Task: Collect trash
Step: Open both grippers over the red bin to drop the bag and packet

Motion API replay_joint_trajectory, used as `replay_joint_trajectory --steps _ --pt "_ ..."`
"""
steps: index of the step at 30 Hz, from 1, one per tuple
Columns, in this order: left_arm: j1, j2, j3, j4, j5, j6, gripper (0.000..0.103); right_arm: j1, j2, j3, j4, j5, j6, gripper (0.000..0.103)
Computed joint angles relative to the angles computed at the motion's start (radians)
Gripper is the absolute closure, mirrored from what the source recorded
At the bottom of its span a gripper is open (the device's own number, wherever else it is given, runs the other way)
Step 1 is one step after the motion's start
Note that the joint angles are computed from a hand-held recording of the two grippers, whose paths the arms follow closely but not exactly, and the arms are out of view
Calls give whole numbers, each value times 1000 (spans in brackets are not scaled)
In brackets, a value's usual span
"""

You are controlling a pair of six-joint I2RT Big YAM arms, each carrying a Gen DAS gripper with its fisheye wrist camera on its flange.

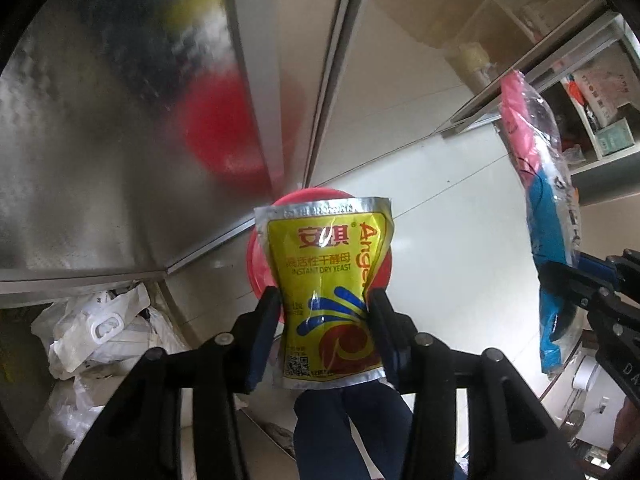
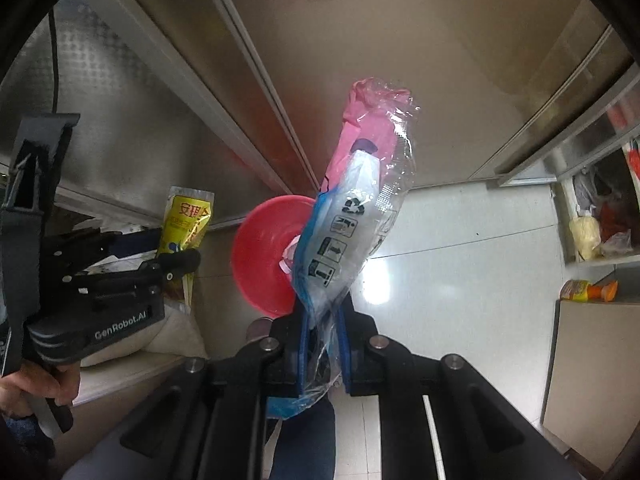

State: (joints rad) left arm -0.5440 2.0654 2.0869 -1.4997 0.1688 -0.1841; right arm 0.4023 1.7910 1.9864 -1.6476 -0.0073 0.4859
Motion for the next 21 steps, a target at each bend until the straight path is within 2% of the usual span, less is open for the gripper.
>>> replay_joint_trajectory --steps 2,3,4,8,9,11,21 --pt "-2 7 9 -5 9 1 41 0 7 5 -2 -1 4 91" --pt "-3 3 5 1 9 -2 28 -1 5 -2 4 -4 6 91" --pt "-5 -1 2 7 9 -2 20 6 8 10 -4 -4 14 91" --pt "-6 -1 29 -14 -11 10 17 3 -4 5 -4 -11 19 91" --pt "-6 -3 37 -18 -9 10 14 1 -7 4 -5 -10 18 91" --pt "-1 -13 42 -23 6 5 1 -3 -10 2 -8 -17 16 91" --pt "22 -79 -35 -12 -12 -9 0 12 34 28 -2 -69 -39 91"
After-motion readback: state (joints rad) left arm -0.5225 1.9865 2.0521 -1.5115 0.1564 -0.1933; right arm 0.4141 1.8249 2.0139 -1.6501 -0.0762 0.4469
